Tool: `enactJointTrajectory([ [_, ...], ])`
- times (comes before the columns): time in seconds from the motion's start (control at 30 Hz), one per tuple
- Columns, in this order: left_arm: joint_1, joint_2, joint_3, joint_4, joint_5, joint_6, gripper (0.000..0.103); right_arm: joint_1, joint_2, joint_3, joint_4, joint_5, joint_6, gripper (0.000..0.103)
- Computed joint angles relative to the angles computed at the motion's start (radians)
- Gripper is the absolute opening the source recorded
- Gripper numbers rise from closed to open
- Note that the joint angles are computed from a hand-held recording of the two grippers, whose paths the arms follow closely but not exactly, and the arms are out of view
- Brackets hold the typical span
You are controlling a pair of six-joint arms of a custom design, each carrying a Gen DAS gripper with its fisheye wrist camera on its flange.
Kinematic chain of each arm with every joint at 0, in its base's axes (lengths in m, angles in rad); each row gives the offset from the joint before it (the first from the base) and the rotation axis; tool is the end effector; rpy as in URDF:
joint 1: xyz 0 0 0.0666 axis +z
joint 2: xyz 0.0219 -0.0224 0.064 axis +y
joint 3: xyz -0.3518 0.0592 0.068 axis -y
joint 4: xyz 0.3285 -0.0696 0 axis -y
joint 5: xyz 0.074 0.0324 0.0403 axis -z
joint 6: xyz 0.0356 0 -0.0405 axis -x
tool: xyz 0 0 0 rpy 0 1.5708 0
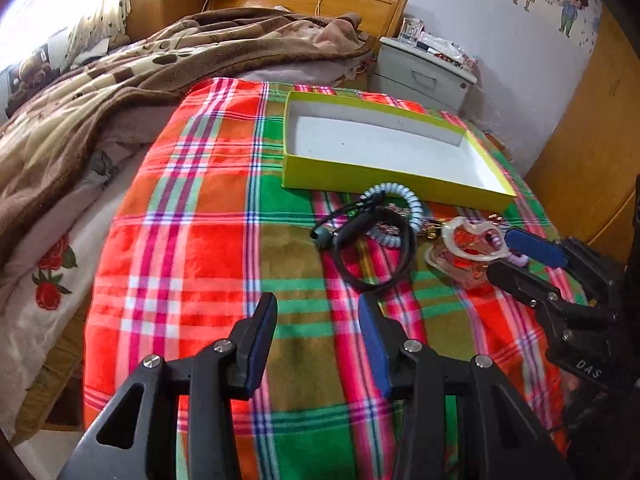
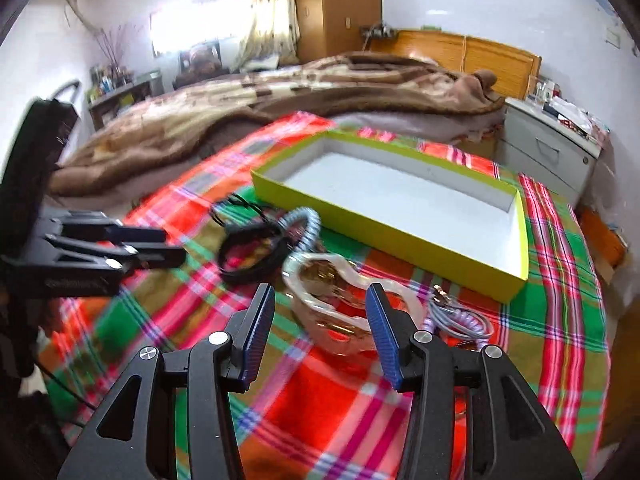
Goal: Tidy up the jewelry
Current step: 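Close the right tool on the clear pink claw clip while the left tool reaches the black beaded hair tie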
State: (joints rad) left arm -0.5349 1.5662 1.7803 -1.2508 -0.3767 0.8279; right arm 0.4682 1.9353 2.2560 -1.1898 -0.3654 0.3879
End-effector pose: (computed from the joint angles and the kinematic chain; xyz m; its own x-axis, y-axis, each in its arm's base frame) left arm 0.4053 -0.2254 0.4602 -0.7314 -0.3627 -0.5775 -0.3337 0.9289 -0.1608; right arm 0.5224 0.2780 0.4566 -0.3936 -0.5949 -0.7008 -0.8385 0.5448 0.0085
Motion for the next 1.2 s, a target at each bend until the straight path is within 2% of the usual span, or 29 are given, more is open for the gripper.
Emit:
enactJointTrajectory([
  [0.07,0.01,0.003,0.004,0.001,0.023,-0.006,0.044,-0.006,0.045,0.077,-0.088,-0.001,0.022,0.048],
  [0.2,0.03,0.014,0.01,0.001,0.06,-0.003,0.044,-0.01,0.083,0.157,-0.196,-0.004,0.061,0.048],
  [0.3,0.051,0.026,0.014,0.009,0.114,0.006,0.044,-0.013,0.152,0.296,-0.345,-0.063,0.07,0.048],
  [0.33,0.056,0.034,0.022,0.005,0.124,0.011,0.044,-0.014,0.194,0.377,-0.419,-0.075,0.073,0.048],
  [0.37,0.059,0.04,0.029,0.004,0.131,0.01,0.044,-0.014,0.208,0.407,-0.446,-0.071,0.069,0.048],
  [0.47,0.063,0.065,0.06,-0.008,0.138,-0.002,0.044,-0.01,0.206,0.406,-0.429,-0.03,0.031,0.048],
  [0.53,0.069,0.076,0.076,-0.01,0.148,0.0,0.044,-0.005,0.173,0.342,-0.378,0.013,0.013,0.046],
  [0.63,0.074,0.105,0.11,-0.04,0.137,-0.006,0.044,0.005,0.109,0.221,-0.284,0.074,-0.01,0.028],
  [0.73,0.066,0.13,0.147,-0.086,0.077,-0.016,0.044,0.006,0.068,0.14,-0.222,0.084,-0.034,0.016],
  [0.93,0.058,0.158,0.184,-0.128,0.056,-0.05,0.044,0.0,0.008,0.037,-0.136,0.093,-0.075,0.016],
  [1.03,0.046,0.161,0.181,-0.124,0.029,-0.084,0.044,0.001,-0.016,-0.007,-0.09,0.116,-0.09,0.013],
  [1.1,0.047,0.158,0.176,-0.123,0.024,-0.096,0.037,-0.006,-0.026,-0.02,-0.078,0.106,-0.11,0.013],
  [1.17,0.045,0.15,0.169,-0.125,0.027,-0.102,0.025,-0.014,-0.038,-0.038,-0.065,0.094,-0.125,0.013],
  [1.2,0.044,0.142,0.159,-0.119,0.032,-0.105,0.024,-0.015,-0.044,-0.047,-0.058,0.092,-0.131,0.012],
])
